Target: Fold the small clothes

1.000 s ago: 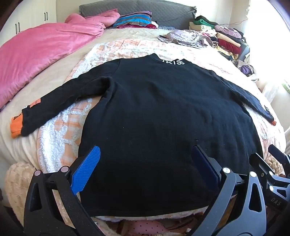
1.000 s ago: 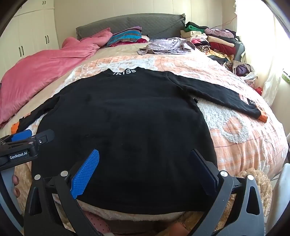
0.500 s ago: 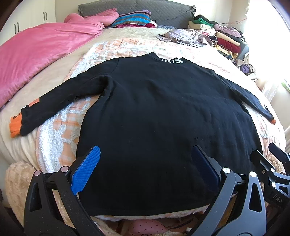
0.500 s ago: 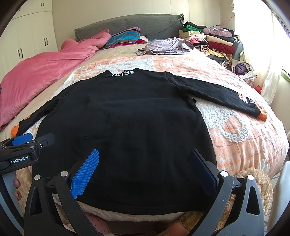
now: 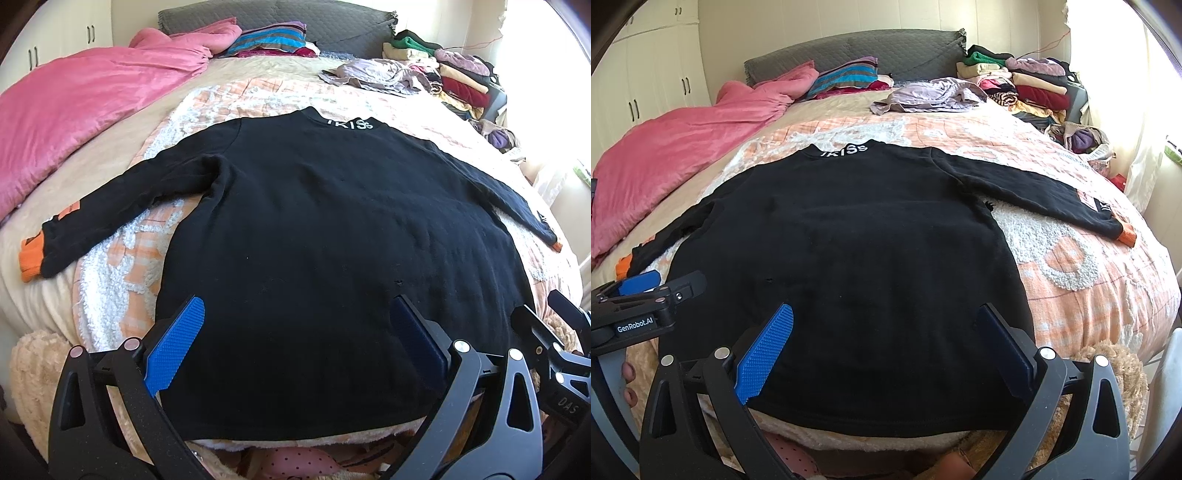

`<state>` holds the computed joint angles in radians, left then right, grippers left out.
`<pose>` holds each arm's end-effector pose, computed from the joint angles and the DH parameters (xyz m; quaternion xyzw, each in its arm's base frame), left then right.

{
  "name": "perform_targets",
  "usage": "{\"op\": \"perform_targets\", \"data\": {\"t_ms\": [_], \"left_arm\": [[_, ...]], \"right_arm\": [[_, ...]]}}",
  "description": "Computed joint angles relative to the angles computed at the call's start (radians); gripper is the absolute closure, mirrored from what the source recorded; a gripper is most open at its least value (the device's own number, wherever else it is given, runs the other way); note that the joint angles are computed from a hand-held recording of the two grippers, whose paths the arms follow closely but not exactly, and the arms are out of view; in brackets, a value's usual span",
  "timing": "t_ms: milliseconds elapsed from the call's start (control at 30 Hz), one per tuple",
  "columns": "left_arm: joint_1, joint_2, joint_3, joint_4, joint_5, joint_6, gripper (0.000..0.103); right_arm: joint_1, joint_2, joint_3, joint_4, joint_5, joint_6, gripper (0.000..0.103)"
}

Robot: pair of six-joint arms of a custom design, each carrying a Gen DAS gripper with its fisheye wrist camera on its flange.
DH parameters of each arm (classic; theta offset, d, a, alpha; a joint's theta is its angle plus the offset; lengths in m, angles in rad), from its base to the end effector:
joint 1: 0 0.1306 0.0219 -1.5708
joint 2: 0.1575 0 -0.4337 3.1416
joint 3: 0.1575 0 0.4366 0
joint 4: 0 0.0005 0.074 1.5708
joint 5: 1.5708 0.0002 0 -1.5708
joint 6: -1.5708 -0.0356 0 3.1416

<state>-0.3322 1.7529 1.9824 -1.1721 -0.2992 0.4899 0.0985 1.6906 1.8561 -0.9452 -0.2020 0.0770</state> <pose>0.6223 -0.2041 0.5513 -0.1200 0.9339 0.0079 0.3367 0.6448 0.0704 0.5430 -0.1192 0.9111 0.0972 0.3823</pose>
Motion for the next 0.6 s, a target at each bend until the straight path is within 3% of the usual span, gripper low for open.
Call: {"op": "perform_targets", "data": {"t_ms": [600], "left_arm": [[0.002, 0.002, 0.004, -0.004, -0.004, 0.011, 0.008]], "right_arm": [[0.0, 0.001, 0.003, -0.001, -0.004, -0.002, 0.004]]}}
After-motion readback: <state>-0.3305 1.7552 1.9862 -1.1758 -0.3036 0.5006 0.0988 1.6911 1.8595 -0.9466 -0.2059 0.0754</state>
